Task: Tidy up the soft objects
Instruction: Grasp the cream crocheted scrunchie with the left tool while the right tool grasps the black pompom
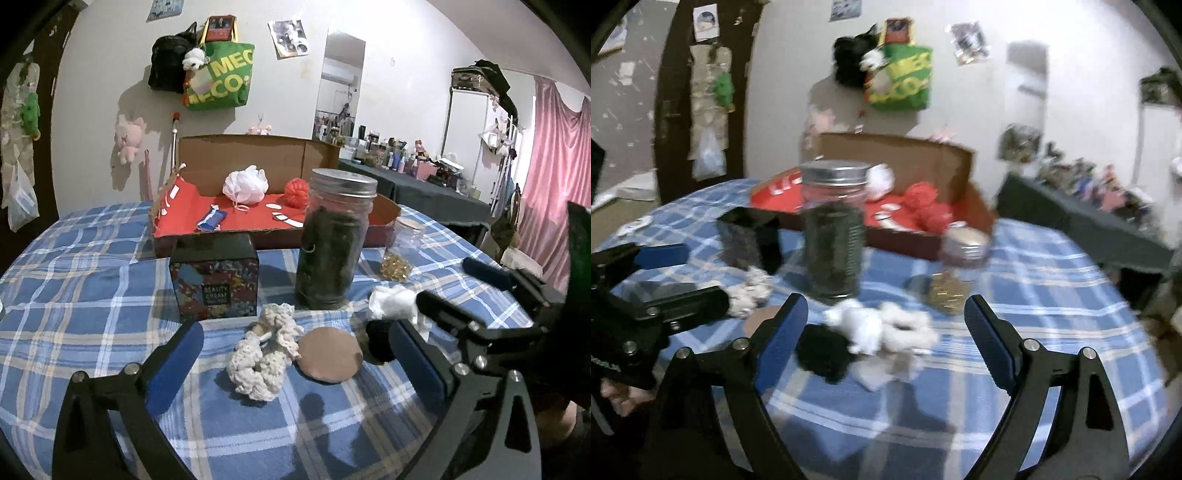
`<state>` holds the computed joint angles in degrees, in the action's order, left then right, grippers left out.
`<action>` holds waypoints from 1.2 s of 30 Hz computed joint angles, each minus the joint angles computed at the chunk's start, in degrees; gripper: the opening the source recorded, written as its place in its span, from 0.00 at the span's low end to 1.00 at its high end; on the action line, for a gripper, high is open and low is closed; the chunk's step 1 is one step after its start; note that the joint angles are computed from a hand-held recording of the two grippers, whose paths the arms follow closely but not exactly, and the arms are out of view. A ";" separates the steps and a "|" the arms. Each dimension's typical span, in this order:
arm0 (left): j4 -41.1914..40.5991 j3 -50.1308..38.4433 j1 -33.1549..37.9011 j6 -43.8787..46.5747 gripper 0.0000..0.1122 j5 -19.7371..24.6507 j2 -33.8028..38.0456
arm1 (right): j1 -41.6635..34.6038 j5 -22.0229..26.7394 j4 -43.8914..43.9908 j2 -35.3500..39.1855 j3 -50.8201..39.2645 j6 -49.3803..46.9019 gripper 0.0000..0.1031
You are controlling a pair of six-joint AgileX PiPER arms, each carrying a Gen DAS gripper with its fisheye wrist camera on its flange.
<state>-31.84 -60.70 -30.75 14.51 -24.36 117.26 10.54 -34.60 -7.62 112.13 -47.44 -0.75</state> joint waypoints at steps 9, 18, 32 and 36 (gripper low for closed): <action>-7.27 3.53 -4.40 2.93 0.92 -10.87 1.11 | -0.51 -9.67 9.11 0.46 7.08 -1.41 0.85; -11.70 3.17 -5.85 6.15 0.92 -12.63 3.36 | -8.23 -20.52 -2.21 5.14 10.29 12.69 0.85; -10.59 1.83 -3.54 3.54 0.92 -7.82 4.89 | -6.23 -16.87 -0.44 6.38 8.59 7.48 0.85; -10.66 1.34 -2.06 5.46 0.92 -4.89 3.74 | -6.59 -13.45 -4.35 5.49 7.29 10.67 0.85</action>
